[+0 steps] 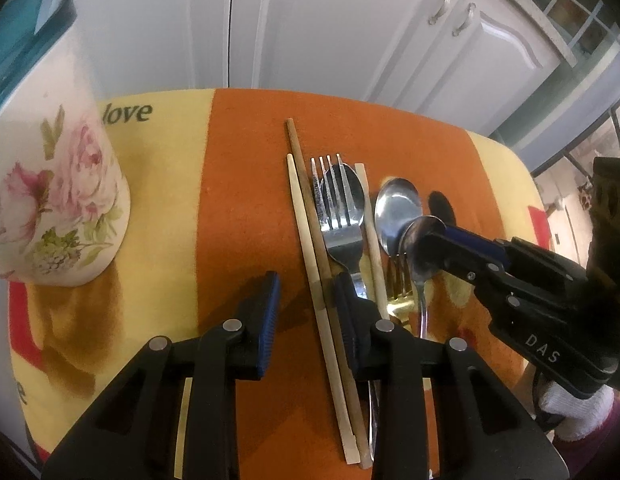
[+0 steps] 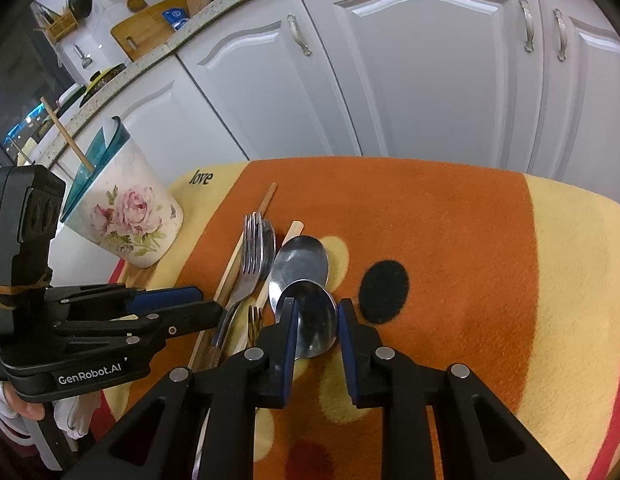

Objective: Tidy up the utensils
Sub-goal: 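Move both tools back over the remaining utensils, right tool above a metal spoon, then close the right tool on the metal spoon while the left tool grasps another chopstick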

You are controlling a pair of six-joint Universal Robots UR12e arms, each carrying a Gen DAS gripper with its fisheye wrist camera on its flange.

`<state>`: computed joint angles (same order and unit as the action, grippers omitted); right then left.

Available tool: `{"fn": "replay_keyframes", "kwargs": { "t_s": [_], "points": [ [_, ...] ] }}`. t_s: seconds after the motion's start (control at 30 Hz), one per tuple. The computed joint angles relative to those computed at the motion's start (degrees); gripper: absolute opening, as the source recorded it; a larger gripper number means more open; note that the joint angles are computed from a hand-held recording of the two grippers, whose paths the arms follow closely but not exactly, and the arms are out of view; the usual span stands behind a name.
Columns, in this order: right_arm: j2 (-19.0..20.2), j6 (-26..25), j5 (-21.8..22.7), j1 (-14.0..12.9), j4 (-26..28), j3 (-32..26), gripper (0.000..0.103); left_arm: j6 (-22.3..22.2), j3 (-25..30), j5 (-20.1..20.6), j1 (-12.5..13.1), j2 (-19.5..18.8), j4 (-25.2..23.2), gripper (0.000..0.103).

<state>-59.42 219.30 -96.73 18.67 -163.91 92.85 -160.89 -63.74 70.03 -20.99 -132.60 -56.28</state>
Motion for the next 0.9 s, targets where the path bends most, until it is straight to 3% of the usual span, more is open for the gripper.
{"fn": "replay_keyframes", "kwargs": {
  "t_s": [0.3,0.7,0.9],
  "points": [
    [-0.22,1.25,0.36,-0.16,-0.68,0.52,0.020,-0.82,0.14,-1.71,0.52,0.28,-1.82,0.027],
    [-0.33,1.36,0.69,-0.20,-0.32,0.58,0.020,1.03,0.47,2.01,-0.30,0.09,-1.53,0.027],
    [-0.56,1.20,0.77,-0.25,-0.05,0.69,0.020,0.75,0.60,0.94,0.32,0.05,-2.37,0.027]
  ]
}}
